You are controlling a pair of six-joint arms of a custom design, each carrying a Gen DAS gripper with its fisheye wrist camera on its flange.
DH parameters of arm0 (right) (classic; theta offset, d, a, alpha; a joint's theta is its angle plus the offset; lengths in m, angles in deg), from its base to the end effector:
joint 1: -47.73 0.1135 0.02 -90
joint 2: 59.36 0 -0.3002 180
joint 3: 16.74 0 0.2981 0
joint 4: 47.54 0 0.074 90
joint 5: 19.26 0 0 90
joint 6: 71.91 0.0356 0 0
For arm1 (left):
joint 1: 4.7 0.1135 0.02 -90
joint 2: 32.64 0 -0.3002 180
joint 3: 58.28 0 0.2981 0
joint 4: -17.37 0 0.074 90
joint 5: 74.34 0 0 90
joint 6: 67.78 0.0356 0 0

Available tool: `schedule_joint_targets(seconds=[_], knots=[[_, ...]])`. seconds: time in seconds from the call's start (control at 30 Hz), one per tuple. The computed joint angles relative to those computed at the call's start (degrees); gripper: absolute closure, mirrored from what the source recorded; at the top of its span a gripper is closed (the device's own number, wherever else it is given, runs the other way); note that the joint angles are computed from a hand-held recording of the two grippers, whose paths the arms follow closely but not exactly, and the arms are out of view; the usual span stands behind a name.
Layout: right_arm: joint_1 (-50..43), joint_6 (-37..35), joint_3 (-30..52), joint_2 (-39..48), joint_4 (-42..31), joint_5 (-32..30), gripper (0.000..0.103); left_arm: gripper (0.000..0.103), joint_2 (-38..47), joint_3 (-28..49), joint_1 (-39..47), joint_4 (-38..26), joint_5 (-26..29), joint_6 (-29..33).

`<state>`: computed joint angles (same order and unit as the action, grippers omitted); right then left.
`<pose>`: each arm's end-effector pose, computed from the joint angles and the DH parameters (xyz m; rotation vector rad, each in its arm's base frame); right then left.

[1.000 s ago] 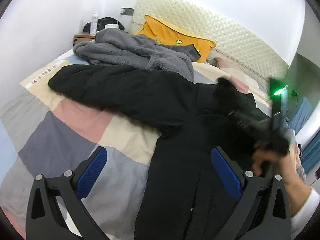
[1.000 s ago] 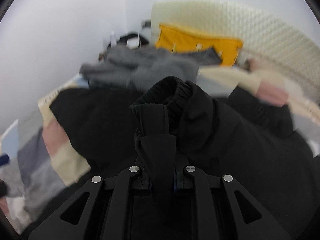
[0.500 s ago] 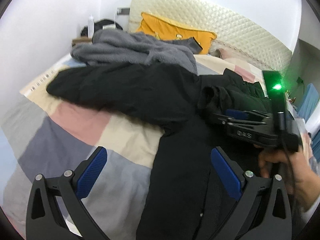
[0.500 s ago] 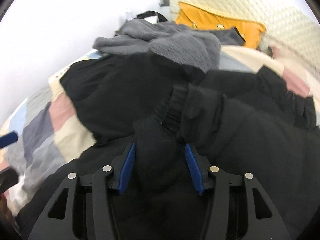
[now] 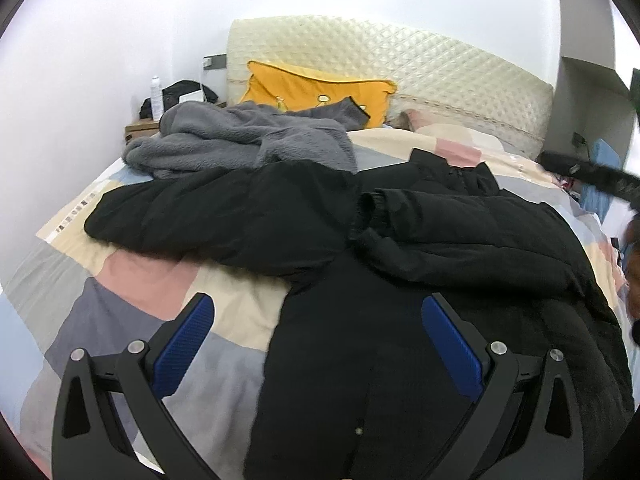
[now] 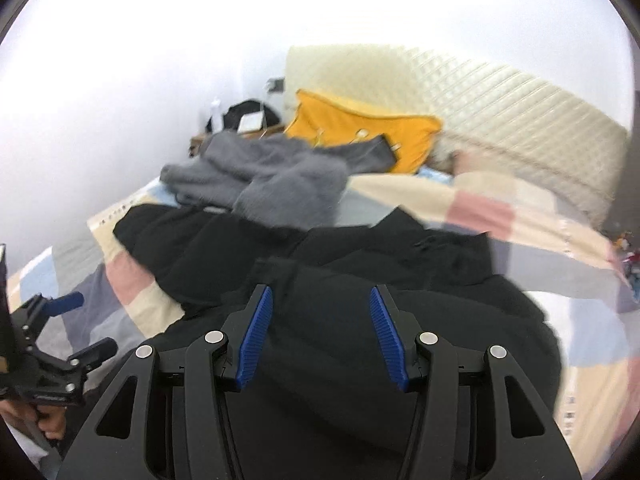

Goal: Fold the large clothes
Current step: 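Release the sleeve and smooth it flat with the right tool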

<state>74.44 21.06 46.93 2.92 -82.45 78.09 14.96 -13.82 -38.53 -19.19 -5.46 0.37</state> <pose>0.2428 0.1171 0.3261 -0.3703 2.1228 0.1625 0.1714 -0.0994 0.2504 0.0381 2.2114 -0.1199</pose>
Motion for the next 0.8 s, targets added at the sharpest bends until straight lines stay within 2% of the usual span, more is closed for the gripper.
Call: schedule_joint_targets(seconds=[0.2,0.27,0.37,0.43,0.53,0.63,0.8], knots=[[-6.63,-2.72,-4.61,-12.86,-5.8,-0.33,0.054,0.0,2.25,1.34,-9.83,0.38,-2.67,-5.52],[-12.07,-3.31,-6.84,-16.88,-7.13,-3.89,0.054,0.0,4.84,2.56,-14.61,0.47,-5.6,-6.22],[-24.94,-4.11,-11.14,-21.31,-8.6,-12.02,0.054,0.0,7.41,3.92,-19.42,0.85,-9.27,-6.9],[-32.77,-5.43,-13.29,-22.18,-9.1,-17.4,0.054,0.0,8.37,4.04,-20.59,1.92,-9.07,-7.35],[-44.47,-9.63,-16.78,-20.86,-8.3,-24.04,0.054,0.0,9.78,3.98,-21.16,2.76,-7.67,-8.09],[-50.48,-13.9,-18.43,-17.34,-6.86,-25.14,0.054,0.0,12.12,4.4,-20.85,3.4,-6.6,-8.77],[-59.33,-17.26,-18.59,-7.75,-6.99,-30.49,0.054,0.0,15.41,5.03,-20.81,4.25,-5.16,-9.54]])
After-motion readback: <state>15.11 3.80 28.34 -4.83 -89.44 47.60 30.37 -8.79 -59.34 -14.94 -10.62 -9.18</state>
